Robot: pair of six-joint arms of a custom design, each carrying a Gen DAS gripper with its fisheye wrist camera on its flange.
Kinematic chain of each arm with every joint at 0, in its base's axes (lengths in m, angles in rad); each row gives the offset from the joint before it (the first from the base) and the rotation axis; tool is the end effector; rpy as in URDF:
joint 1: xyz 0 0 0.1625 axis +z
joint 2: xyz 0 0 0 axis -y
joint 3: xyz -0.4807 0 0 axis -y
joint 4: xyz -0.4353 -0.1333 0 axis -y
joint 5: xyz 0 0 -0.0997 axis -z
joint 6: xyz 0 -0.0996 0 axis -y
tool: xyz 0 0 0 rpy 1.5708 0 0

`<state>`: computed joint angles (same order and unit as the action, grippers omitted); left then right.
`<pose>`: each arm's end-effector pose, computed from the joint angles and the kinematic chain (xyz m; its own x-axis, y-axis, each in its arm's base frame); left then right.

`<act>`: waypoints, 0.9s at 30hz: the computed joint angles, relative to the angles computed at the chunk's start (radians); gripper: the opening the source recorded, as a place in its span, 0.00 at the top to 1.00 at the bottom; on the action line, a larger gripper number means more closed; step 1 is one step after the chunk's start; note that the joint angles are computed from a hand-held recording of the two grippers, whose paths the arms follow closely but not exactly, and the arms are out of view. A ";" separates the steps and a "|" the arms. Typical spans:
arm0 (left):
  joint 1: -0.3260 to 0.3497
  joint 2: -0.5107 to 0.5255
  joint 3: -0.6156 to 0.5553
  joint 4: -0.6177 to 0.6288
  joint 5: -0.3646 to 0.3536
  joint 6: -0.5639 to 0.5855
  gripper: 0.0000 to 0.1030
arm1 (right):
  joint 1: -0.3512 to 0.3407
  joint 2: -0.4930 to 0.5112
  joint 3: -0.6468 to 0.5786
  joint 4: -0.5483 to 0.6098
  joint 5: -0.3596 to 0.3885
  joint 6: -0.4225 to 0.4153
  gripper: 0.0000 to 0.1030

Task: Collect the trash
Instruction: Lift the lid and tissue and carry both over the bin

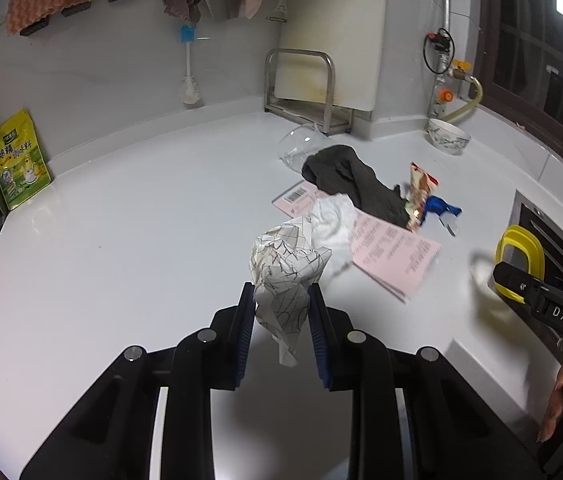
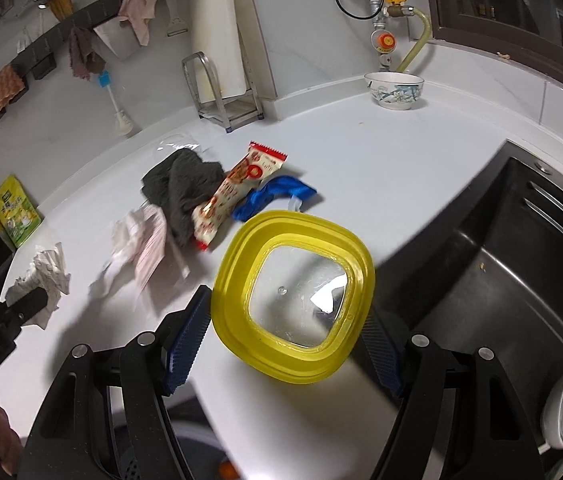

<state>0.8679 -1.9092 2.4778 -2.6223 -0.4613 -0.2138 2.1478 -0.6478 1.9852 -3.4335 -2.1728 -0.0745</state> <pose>-0.0346 -0.3850 0.3886 -0.7160 -0.1722 -0.6765 0.4304 0.6541 -0.6221 0.3980 -0.4705 0.0080 -0.8082 -0.2650 0.5259 -0.5336 0.7073 -0.4636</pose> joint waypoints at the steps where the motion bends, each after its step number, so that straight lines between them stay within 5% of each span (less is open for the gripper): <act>1: -0.018 -0.027 0.011 0.045 0.005 -0.031 0.74 | 0.007 -0.006 0.015 -0.008 -0.003 0.006 0.32; 16: -0.359 -0.396 0.063 0.969 -0.001 -0.637 0.74 | 0.139 -0.059 0.237 -0.108 -0.040 0.148 0.32; 27: -0.571 -0.494 0.065 1.414 -0.086 -0.986 0.74 | 0.196 -0.056 0.352 -0.155 -0.079 0.243 0.32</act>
